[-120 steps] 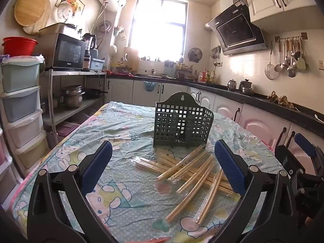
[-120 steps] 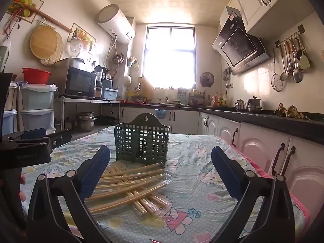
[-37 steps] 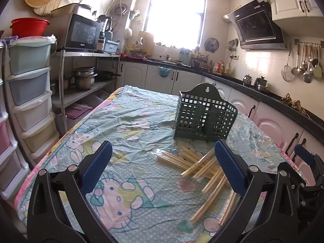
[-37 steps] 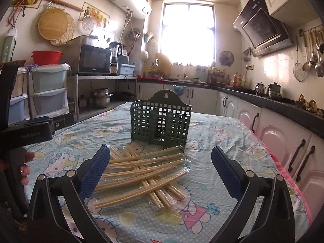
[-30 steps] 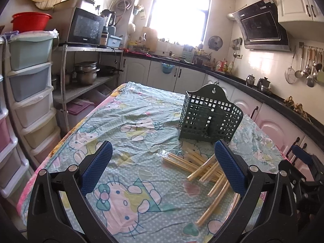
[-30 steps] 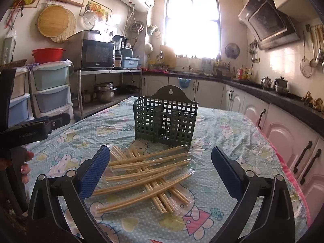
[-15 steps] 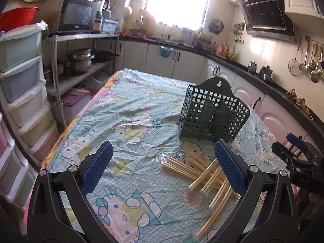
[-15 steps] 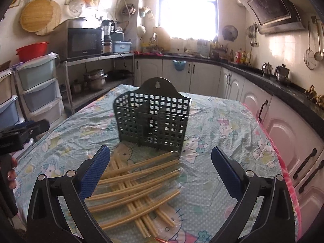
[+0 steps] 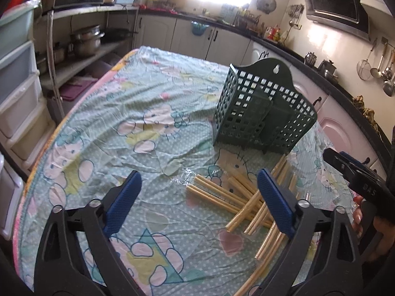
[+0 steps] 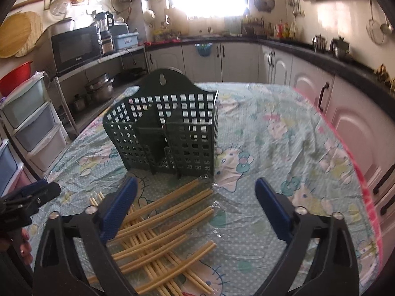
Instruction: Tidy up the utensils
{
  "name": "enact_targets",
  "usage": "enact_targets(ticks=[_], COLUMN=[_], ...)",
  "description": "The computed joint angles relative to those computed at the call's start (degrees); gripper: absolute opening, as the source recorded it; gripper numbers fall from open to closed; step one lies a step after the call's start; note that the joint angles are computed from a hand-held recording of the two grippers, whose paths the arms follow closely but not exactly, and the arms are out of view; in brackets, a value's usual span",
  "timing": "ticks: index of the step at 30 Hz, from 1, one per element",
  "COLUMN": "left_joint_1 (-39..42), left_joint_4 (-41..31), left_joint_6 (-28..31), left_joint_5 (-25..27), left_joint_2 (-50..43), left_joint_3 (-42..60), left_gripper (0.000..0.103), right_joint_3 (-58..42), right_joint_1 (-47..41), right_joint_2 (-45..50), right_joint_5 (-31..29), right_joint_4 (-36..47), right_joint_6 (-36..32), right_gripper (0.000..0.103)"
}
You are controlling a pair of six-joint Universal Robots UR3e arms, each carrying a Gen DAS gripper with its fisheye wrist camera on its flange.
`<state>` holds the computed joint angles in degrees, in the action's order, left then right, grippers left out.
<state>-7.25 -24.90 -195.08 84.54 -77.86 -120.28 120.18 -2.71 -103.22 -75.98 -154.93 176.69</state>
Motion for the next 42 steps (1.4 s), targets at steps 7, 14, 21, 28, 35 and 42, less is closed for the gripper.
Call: enact_targets(ticks=[7,14,21,28,35,42], left_joint_1=[1.5,4.8,8.4,11.3,14.6,17.4], left_joint_4=[-0.6,-2.2,-3.6,-2.4,-1.5,-0.3], left_joint_6=[-0.7,-1.0,-1.3,-0.7,0.6,2.0], left_joint_5=[-2.9,-8.3,-14.6,-17.9,-21.5,-25.2], left_joint_2=[-2.8,-5.2,-8.1,-9.3,-8.6,-8.0], left_joint_3=[-0.1,-0.6,-0.3,-1.1,-3.3,-5.5], left_gripper=[0.07,0.061,0.051,0.03,0.015,0.009], right_joint_3=[-3.6,-6.2,-8.2,-10.8,-13.4,-14.7], right_joint_1=[1.4,2.4,2.0,0.9,-0.5,-1.3], right_joint_2=[6.4,10.0,13.1,16.2,19.3,21.4], right_joint_5=[-0.5,-0.5,0.9,4.3,7.0,8.9], right_joint_4=[1.2,2.9,4.8,7.8,9.6,9.5], right_joint_6=[2.4,3.6,5.3,7.0,8.4,10.1], right_gripper=[0.071,0.065,0.059,0.05,0.041,0.036])
